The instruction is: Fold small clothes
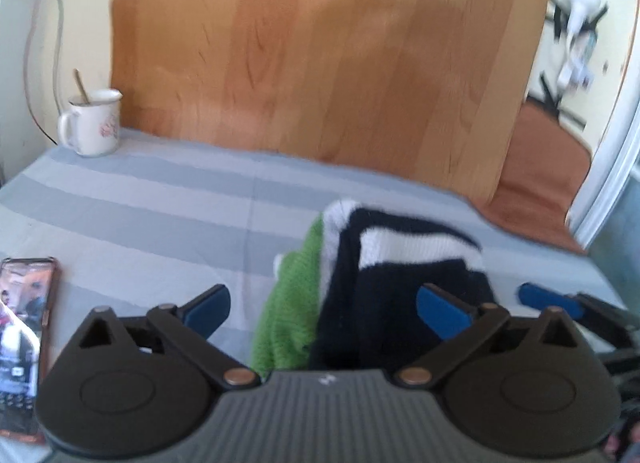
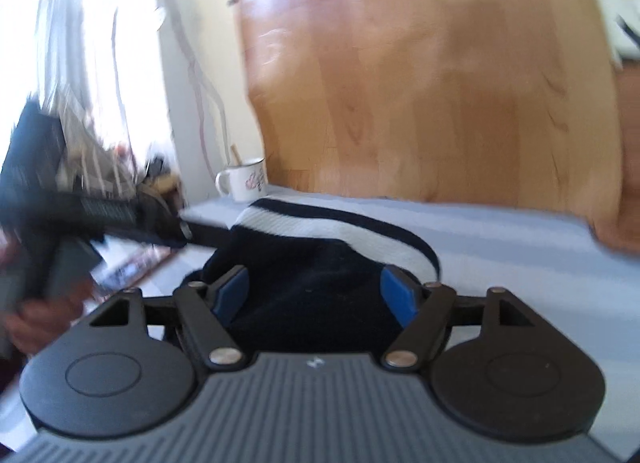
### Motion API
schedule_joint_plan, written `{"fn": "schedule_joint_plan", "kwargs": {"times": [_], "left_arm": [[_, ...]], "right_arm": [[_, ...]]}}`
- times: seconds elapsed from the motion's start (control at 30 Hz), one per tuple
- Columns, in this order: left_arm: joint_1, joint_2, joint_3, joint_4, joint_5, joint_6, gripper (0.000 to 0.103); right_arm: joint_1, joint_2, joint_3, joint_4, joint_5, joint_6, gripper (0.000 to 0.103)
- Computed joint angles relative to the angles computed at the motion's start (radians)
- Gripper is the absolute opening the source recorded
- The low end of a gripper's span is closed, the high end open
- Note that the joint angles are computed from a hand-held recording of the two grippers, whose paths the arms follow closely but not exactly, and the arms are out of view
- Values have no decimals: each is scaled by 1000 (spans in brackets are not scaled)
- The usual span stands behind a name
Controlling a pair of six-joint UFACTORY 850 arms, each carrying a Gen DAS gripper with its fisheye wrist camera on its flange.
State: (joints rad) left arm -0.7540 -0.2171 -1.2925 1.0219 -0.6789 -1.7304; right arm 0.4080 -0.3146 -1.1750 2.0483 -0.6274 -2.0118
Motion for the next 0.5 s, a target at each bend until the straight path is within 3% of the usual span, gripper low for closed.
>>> {"fn": "schedule_joint_plan", "kwargs": {"times": [0.07, 0.2, 0.3, 0.37, 0.4, 0.43, 0.5], "left_arm": [[34, -25, -25, -135, 38, 113, 103], [111, 9, 53, -424, 258, 277, 103], [113, 50, 117, -367, 336, 198, 101], [108, 67, 149, -279, 390, 94, 95], [109, 69, 161, -251, 430, 68, 87], [109, 66, 163, -223, 439, 44, 87], [97, 36, 128, -167, 396, 19, 86]], "right_arm": [[-33, -19, -16, -80, -42, 189, 79], [-84, -94, -79, -248, -164, 547, 80], [-82, -150, -131, -314, -193, 657, 83], [-62, -190, -175, -361, -177, 696, 81], [-48, -195, -183, -354, -159, 668, 80], [-34, -199, -191, -357, -137, 653, 80], [-14, -189, -183, -316, -88, 595, 68]]}}
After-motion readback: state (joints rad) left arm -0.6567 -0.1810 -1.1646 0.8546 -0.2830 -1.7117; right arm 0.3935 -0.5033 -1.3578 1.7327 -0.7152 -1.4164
